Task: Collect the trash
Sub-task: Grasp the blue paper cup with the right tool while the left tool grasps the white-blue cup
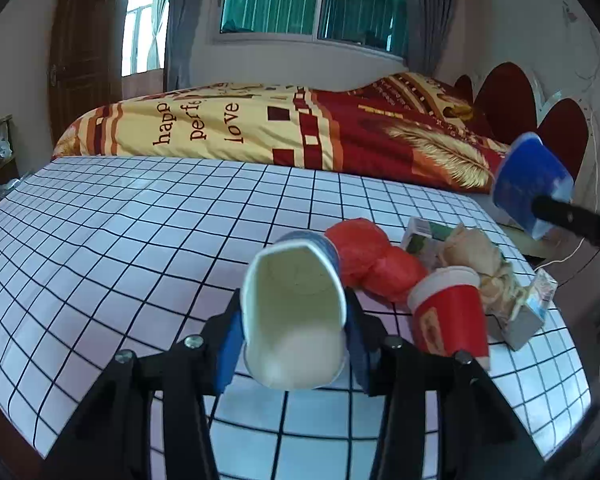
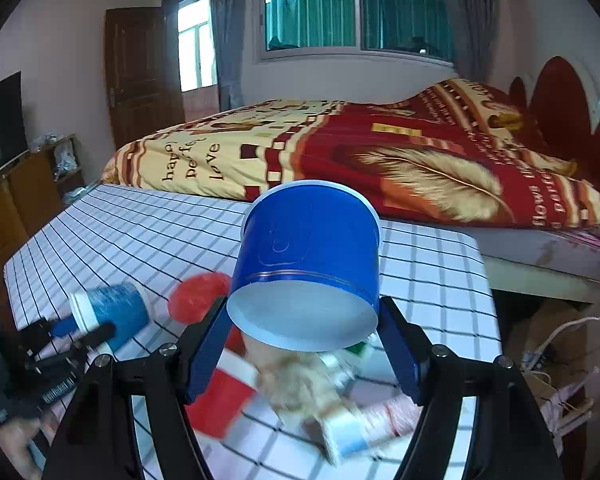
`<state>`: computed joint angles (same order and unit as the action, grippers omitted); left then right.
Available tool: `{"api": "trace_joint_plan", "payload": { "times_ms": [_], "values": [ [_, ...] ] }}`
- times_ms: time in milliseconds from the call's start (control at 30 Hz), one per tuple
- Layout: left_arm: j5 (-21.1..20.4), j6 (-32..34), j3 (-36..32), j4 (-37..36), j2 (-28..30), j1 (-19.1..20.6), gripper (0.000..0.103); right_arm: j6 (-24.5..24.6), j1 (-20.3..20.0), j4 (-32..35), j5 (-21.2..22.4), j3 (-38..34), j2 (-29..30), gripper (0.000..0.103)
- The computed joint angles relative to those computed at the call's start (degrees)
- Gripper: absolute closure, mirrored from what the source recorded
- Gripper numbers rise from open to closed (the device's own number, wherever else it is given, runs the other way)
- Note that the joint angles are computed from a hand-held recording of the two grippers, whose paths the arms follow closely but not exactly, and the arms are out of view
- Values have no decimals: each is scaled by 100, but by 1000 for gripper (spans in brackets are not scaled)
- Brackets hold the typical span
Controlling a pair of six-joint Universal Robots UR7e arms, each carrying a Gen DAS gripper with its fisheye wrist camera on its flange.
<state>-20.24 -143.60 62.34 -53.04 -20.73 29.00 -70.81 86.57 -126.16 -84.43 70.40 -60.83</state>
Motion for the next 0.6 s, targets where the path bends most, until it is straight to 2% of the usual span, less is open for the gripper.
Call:
{"api": "trace_joint_plan", "payload": {
  "times_ms": [200,333,600],
  "values": [
    [-31,-2,-168,67,157,-148,58,113,-311,161,-79,-212,-122,29],
    [-56,294,-341,-99,320,-224,58,159,-511,415,-135,-417,-191,29],
    [8,1104,-735,-698,690,-309,58,-1,-923,442,-264,-484,-405,29]
  ]
}}
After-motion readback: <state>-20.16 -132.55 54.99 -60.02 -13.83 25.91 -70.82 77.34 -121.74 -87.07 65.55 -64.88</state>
